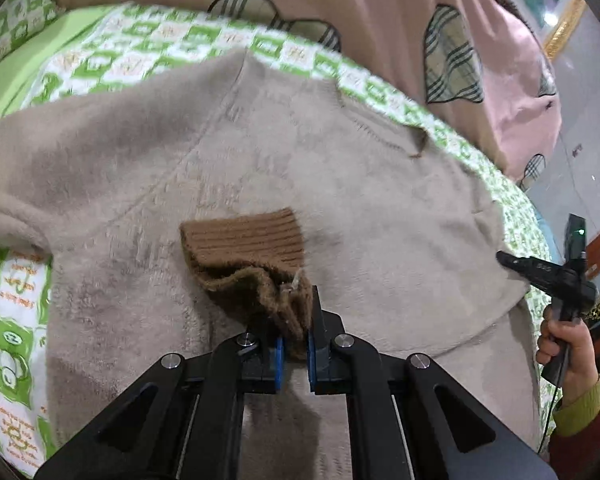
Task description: Fold small clothes
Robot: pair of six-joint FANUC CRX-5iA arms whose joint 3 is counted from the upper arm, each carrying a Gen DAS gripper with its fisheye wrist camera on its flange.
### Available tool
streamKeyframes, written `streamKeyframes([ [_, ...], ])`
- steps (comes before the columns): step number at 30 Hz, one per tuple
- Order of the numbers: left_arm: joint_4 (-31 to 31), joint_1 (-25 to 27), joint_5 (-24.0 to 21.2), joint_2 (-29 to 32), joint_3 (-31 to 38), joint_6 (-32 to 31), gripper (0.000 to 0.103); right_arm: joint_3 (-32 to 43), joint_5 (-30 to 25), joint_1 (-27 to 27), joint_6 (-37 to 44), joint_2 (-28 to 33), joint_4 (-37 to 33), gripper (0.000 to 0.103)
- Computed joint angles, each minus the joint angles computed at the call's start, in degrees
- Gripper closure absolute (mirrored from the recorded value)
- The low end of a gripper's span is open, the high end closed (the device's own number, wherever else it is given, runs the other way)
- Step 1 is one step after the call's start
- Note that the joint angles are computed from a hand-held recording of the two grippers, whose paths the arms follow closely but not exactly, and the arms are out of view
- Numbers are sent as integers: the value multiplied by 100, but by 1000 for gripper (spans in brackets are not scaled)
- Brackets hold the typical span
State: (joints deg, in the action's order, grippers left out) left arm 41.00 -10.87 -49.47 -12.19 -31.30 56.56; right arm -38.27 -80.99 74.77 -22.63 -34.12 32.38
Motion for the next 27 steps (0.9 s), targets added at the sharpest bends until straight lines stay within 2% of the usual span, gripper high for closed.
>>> streamKeyframes([
  [1, 54, 40, -56, 4, -13, -47, 94, -24, -23, 63, -109, -48, 48, 84],
  [3, 84, 137, -139, -65, -48, -154, 90, 99, -460, 349, -444, 4, 141, 77],
  [5, 76, 179, -149, -111, -68, -227, 90, 169, -886, 789, -775, 96, 451, 77],
  [8, -2, 152, -125, -93, -30, -206, 90, -50, -523, 1344, -1002, -75, 995, 77],
  [10, -226, 94, -58, -92, 37, -75, 89, -12, -255, 1382, -849, -13, 823, 77],
  [13, -333, 117, -96, -122, 45, -24, 88, 131, -484, 1413, -675, 183, 116, 82],
  [17, -481, 297, -208, -363, -24, -27, 85, -21, -748, 1851, -1267, -85, 285, 83],
  [20, -347, 619, -334, -743, -225, -189, 86, 127, -1001, 2074, -1441, 25, 477, 80],
  [25, -96, 1536, -693, -1216, -413, -399, 78, 173, -806, 2348, -1647, 151, 743, 77],
  [27, -267, 1886, -654, -1307, -327, -358, 75, 167, -556, 2332, -1716, 266, 819, 72],
])
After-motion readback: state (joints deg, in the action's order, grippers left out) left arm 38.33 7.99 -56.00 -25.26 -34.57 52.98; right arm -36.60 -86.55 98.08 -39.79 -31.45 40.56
